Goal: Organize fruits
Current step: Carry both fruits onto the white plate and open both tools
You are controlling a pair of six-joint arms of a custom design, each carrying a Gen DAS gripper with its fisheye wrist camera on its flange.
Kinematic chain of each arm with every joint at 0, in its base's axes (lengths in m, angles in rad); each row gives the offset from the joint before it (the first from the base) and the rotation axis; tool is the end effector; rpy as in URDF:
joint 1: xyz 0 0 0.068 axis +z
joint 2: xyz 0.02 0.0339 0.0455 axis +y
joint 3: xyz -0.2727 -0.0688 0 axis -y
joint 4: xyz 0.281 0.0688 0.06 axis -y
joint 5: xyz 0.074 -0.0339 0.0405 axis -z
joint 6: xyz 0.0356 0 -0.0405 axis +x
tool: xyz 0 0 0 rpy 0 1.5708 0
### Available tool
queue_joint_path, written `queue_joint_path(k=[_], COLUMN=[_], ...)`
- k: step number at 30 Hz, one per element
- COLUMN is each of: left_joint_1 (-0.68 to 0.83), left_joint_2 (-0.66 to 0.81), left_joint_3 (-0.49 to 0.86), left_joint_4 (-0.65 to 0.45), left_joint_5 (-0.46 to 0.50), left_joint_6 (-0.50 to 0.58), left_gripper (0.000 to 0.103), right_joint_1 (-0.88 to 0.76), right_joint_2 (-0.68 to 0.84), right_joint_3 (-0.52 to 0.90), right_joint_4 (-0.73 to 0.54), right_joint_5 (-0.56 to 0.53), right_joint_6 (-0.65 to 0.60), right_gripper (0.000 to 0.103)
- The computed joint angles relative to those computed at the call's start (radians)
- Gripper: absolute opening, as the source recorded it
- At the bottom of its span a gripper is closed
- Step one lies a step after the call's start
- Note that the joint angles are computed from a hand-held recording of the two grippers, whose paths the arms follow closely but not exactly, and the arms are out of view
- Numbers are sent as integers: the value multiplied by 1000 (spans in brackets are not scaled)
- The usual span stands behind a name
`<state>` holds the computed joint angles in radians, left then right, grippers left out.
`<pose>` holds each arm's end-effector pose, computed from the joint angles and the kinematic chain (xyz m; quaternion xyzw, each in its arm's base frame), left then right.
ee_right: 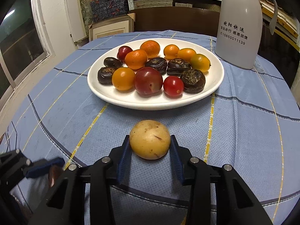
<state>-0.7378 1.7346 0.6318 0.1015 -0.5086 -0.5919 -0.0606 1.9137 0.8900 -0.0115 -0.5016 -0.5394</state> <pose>0.2347 -0.1899 0.0703 -0.0028 0.9315 0.0223 0.3629 0.3632 -0.0049 0.0711 -0.2853 0.8920 0.1529 0.3156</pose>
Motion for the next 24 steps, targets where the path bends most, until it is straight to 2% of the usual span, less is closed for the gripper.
queue_joint_path(k=[5,24], left_joint_1=[24,-14], left_joint_2=[-10,-68], left_joint_3=[-15,-39], left_joint_4=[-3,-27], left_joint_5=[6,-154], left_joint_6=[-30,-57], left_gripper=[39,39], right_joint_1=[-21,-128], right_joint_2=[-10,-103], right_joint_3=[-2,-66], right_joint_4=[-8,0], right_joint_5=[-18,-140], right_joint_6=[-1,23], right_gripper=[42,42])
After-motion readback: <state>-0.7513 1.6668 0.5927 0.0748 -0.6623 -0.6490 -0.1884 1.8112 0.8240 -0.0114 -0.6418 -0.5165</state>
